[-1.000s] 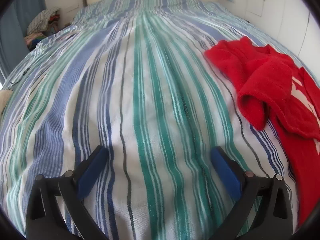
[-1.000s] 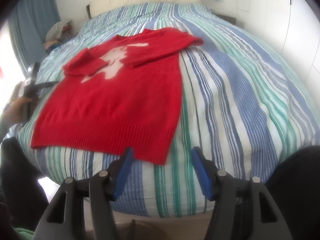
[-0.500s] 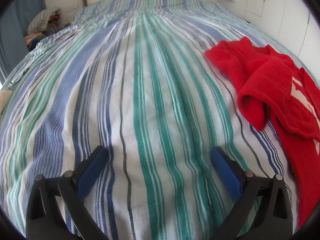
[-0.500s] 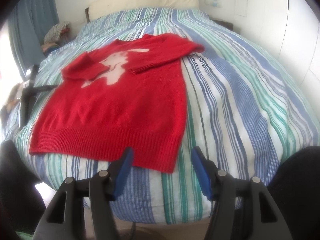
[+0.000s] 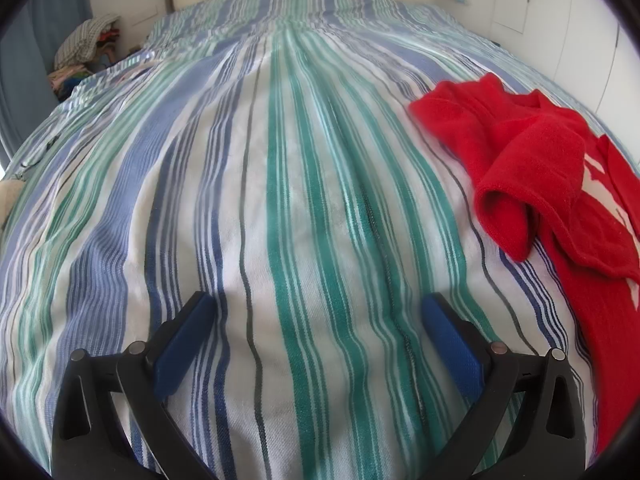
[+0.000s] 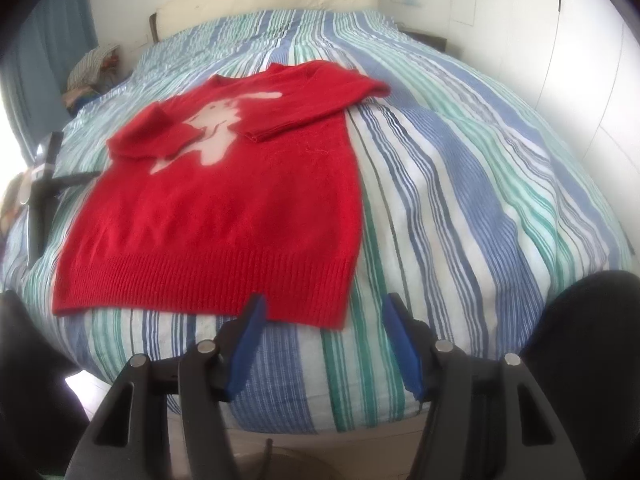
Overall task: Fold small clothes
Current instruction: 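Move the right gripper to the sleeve nearest it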
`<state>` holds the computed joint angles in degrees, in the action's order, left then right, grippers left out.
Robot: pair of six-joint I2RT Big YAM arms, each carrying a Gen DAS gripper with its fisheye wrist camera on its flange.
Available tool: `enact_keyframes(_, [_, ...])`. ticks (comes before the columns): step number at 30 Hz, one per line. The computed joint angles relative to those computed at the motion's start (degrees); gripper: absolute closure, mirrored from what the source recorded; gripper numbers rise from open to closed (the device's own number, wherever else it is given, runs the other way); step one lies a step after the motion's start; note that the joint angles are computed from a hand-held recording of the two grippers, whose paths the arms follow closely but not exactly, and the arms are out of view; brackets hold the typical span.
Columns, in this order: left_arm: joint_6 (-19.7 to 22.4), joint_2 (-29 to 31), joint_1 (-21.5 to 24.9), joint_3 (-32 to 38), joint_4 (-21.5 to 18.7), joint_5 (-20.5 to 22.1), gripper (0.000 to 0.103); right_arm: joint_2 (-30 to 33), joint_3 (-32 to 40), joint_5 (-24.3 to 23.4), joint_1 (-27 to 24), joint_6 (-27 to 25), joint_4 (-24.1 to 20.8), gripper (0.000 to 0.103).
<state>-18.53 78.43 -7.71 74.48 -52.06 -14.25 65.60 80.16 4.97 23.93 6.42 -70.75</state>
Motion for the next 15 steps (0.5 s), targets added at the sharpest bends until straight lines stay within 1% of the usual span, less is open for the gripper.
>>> enact_keyframes(3, [0.0,0.0,0.0,0.0,0.0,0.0,0.0,0.1,0.7,-1.0,-0.5,0.9,1.2,0.044])
enact_keyframes(6, [0.0,0.0,0.0,0.0,0.0,0.0,0.0,-0.8,0.4,-1.4,-0.8,0.7,3.8,0.043])
enact_keyframes(8, [-0.1,-0.1,-0.1,-0.1,0.0,0.0,0.0,-1.2,-0.1,-2.1,-1.4,-0.3,4.7,0.041])
enact_keyframes(12, [0.0,0.0,0.0,0.0,0.0,0.0,0.0,-0.8,-0.4,-3.2,-3.4,-2.7,5.7,0.041])
enact_keyframes(15, [0.0,0.0,0.0,0.0,0.0,0.0,0.0,0.4,1.3,-4.4,-5.6,-4.7,7.6,0.041])
